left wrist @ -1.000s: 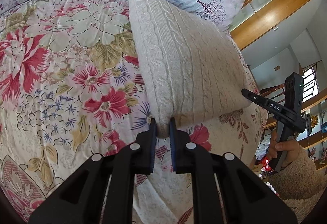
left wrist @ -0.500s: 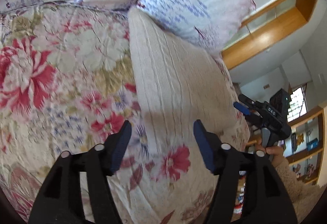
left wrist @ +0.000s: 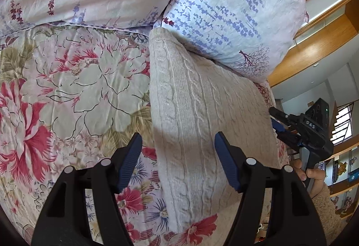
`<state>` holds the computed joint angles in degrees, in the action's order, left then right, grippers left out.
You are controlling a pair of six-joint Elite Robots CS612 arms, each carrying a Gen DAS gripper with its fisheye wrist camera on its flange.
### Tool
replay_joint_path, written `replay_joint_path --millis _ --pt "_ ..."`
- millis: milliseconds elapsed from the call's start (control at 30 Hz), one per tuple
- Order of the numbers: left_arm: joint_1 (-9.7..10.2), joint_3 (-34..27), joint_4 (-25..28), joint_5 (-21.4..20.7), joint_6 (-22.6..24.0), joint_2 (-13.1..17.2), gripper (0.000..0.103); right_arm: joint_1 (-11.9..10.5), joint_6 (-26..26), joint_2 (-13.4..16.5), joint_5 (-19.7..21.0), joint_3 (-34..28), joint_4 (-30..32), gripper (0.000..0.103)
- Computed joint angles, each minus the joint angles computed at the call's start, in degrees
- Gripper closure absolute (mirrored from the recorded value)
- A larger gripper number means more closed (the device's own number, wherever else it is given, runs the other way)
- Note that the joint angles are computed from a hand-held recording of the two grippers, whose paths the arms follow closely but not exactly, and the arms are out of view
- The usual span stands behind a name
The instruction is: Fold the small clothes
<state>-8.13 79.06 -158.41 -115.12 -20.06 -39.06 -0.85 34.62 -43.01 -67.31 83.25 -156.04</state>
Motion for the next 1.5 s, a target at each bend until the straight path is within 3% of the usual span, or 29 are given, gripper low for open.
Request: replay_joint_path --millis 33,233,333,400,467,533,600,933,1067,1200,1300,1333,1433,1500 --pt "-0.05 -0.2 0.2 0.1 0.0 0.2 0.036 0.5 -2.1 0.3 -2.4 -1.0 2.4 0.094" --pt "-0.28 -0.9 0.4 1.2 0.2 0.8 0.036 1.3 -2.1 1.2 -8.3 -2.1 3.8 0.094" --pt "-0.19 -1.5 0.5 1.1 0.0 1.2 0.035 1.0 -1.3 1.6 -7.5 -2.4 4.6 0.094" --pt "-0.21 -2.2 0.9 0.9 -0.4 1.6 0.035 0.5 -1.2 1.5 -4.6 -2.1 4.2 0.092" --pt "-0.32 -3.6 1.4 0.8 -1.0 2.4 0.034 -0.7 0.7 1.1 0.5 -1.1 2.5 0.073" --pt "-0.28 -4.5 1.5 0.3 -1.7 3.0 0.032 -1.5 1.8 0.6 3.4 0.0 0.9 0.026" --pt "-0.12 -5.4 2.0 -0.7 -2.3 3.5 0.03 -1.9 1.2 0.1 4.5 0.6 -0.2 0.021" --pt "0.01 -9.9 5.5 -6.0 -3.0 6.5 0.031 -2.3 -8.0 2.4 14.9 -3.2 14.0 0.022" --pt "0.27 -10.4 4.7 -7.9 -4.9 7.3 0.035 -2.3 -11.8 3.3 19.1 -4.0 16.1 0.033" --pt "0.18 -10.2 2.7 -8.1 -6.7 7.7 0.035 -2.4 -11.4 3.8 20.9 -3.8 13.7 0.034" --pt "-0.13 -10.1 1.6 -7.5 -8.0 7.8 0.037 -2.5 -8.6 4.4 23.7 -2.8 9.7 0.042" --pt "-0.18 -9.8 1.0 -7.5 -8.6 7.8 0.039 -2.6 -7.6 4.4 24.7 -2.2 8.1 0.05" --pt "-0.26 -8.2 -2.1 -7.1 -11.0 7.4 0.052 -2.6 -3.7 4.9 26.8 -0.9 3.6 0.066" --pt "-0.31 -7.2 -4.0 -6.6 -11.6 7.0 0.061 -2.6 -0.5 5.1 27.7 0.1 -1.0 0.068"
